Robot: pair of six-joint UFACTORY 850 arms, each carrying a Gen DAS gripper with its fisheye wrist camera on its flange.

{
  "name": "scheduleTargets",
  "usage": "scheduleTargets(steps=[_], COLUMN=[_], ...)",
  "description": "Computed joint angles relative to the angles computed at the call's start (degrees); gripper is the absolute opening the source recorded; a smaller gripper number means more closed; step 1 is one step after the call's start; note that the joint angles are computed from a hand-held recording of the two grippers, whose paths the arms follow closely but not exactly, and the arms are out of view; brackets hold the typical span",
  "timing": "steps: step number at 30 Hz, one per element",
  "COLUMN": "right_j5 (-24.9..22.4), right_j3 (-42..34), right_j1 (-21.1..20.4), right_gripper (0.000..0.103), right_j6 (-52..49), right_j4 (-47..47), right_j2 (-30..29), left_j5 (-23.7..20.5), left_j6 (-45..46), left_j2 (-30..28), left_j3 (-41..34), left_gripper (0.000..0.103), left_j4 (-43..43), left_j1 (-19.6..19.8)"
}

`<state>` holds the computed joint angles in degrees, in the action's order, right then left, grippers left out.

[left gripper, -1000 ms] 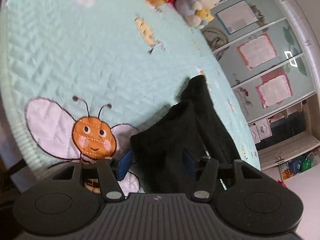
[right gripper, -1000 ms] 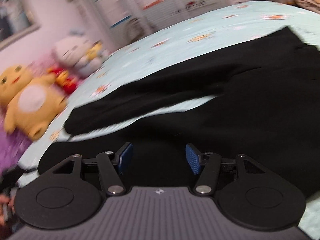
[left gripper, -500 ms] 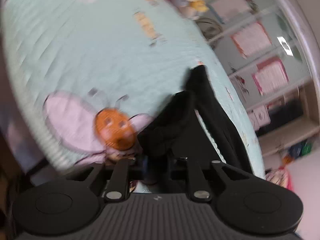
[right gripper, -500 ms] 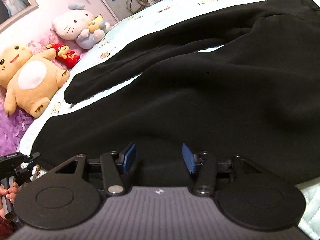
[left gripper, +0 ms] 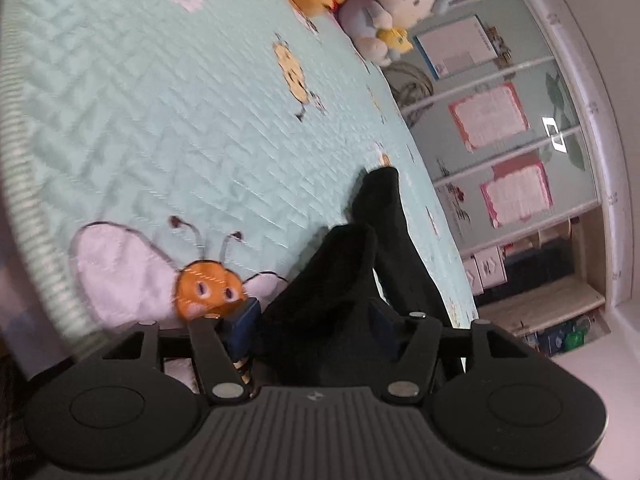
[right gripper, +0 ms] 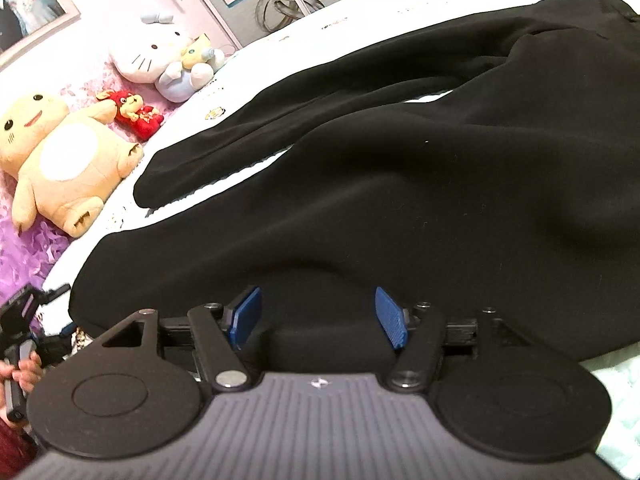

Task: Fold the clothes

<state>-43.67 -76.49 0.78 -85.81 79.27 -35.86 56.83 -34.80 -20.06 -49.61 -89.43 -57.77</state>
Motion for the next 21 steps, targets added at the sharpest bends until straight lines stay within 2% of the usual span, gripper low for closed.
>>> scheduleTargets(steps=[3, 4, 5, 8, 11, 14, 16, 18, 21], right_j5=[0.89, 1.05, 1.24, 3.22, 5.94, 7.61, 8.37, 8.78, 9.46], right_j3=[-0.09, -0.1, -0.11, 1.07, 2.69, 3.39, 3.61, 3.58, 3.61], right_j1=[0.5, 0.66, 0.82, 1.38, 2.19, 2.75, 3.02, 3.1, 3.3], right_gripper=[0.067, 0.067, 0.067, 0.067, 0.067, 0.07, 0.071, 0.072, 0.073], right_j6=[0.97, 1.25, 1.5, -1.35, -6.29, -8.05, -8.26, -7.74, -7.15], right_j4=[-0.86, -1.23, -1.58, -1.33, -0.7, -0.49, -0.54, -0.96, -1.35], right_j2=[0.28, 0.37, 0.46, 1.44, 2.64, 3.24, 3.48, 3.53, 3.66], left_j5=[-2.45, -3.05, -3.76, -5.42, -4.88, -3.3, -2.55, -2.28, -3.15], left_j6=[-0.79, 0.87, 3.89, 15.08, 23.35, 39.07, 45.92, 46.94, 39.38], left_j2=[0.35, 0.32, 0.16, -0.74, -2.0, -4.14, -5.4, -5.74, -4.7], left_j3=[0.77, 0.46, -0.21, -2.89, -5.42, -9.91, -12.0, -12.34, -9.64], left_gripper=[0.056, 0.038, 0.027, 0.03, 0.031, 0.031, 0.035, 0.04, 0.047], left_j4=[4.42, 4.31, 3.56, 0.14, -2.72, -9.15, -10.8, -10.38, -6.32], left_j1=[1.77, 2.05, 2.26, 2.6, 2.52, 2.4, 2.36, 2.29, 2.38])
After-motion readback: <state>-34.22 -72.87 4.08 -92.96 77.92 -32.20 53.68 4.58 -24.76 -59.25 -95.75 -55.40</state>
